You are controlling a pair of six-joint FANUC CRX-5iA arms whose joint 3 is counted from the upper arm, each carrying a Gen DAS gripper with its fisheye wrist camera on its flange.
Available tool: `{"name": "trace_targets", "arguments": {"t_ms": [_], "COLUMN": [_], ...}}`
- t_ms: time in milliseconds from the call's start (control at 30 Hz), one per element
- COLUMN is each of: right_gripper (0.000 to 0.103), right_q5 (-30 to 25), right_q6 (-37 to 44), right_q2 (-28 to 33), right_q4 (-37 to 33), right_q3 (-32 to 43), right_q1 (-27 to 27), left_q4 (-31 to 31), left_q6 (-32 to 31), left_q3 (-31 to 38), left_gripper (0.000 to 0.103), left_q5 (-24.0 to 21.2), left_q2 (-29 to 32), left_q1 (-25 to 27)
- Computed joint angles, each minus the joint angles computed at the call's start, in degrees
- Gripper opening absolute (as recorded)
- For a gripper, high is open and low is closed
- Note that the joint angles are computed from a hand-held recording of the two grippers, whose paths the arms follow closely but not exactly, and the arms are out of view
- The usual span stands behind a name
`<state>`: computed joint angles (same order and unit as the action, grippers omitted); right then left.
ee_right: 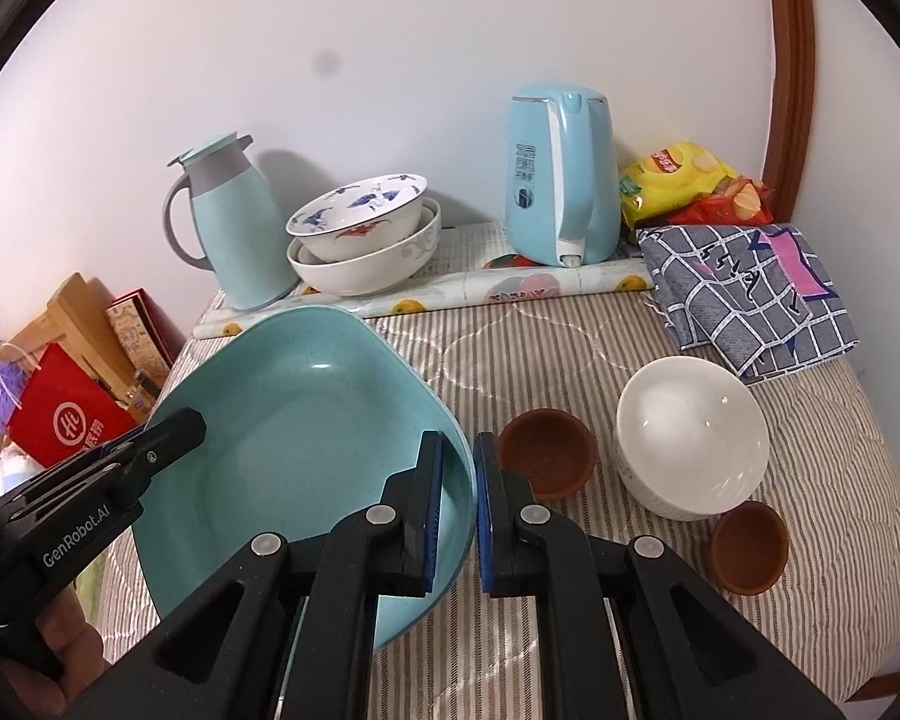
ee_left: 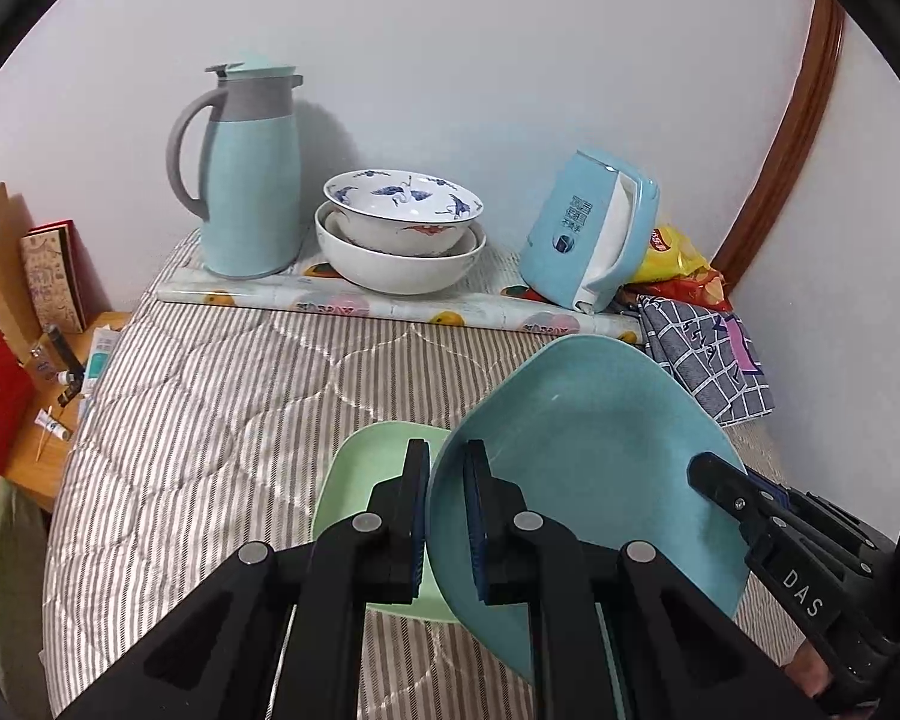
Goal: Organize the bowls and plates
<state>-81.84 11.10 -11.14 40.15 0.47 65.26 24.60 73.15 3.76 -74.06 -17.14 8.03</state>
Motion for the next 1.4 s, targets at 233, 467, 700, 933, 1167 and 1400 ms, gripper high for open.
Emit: {"name": "trace_targets", "arguments": {"t_ms": [233,467,700,933,1167,1400], "right_gripper": [0.01,0.01,0.01,0.01,0.01,0.011], "right_q5": [1.1,2.7,5.2,7.1,8.0,9.3], "right_q6": [0.3,0.8,1.7,5.1,10.2,14.7], "right_q2": [-0.1,-0.1,0.6,2.4,5.2,7.6], "right_q4": [-0.4,-2.0,-4.9,-9.2,-13.5,-16.1], "right_q3": [-0.4,-1.2,-2.1,-1.8,0.4,2.5], "right_q1": [0.4,0.4,-0.5,-2.4,-4.9,-7.7], "left_q4": [-1.0,-2.1,-3.5,-5.2,-8.1,-9.9], "left_q6": [0.7,1.0,1.4,2.7,4.5,7.0], "left_q3": [-0.3,-1.3,-2.6,-4.1,-3.9,-3.3], "left_gripper": [0.012,0.012,0.012,0.012,0.012,0.012], "left_q5": [-0.8,-2.0,-3.0,-4.1,-4.8,-2.8], "left_q2": [-0.9,-1.5,-1.5,-0.5,1.2,2.9], "left_q1": [0.9,2.1,3.3,4.1,3.7,2.3]}}
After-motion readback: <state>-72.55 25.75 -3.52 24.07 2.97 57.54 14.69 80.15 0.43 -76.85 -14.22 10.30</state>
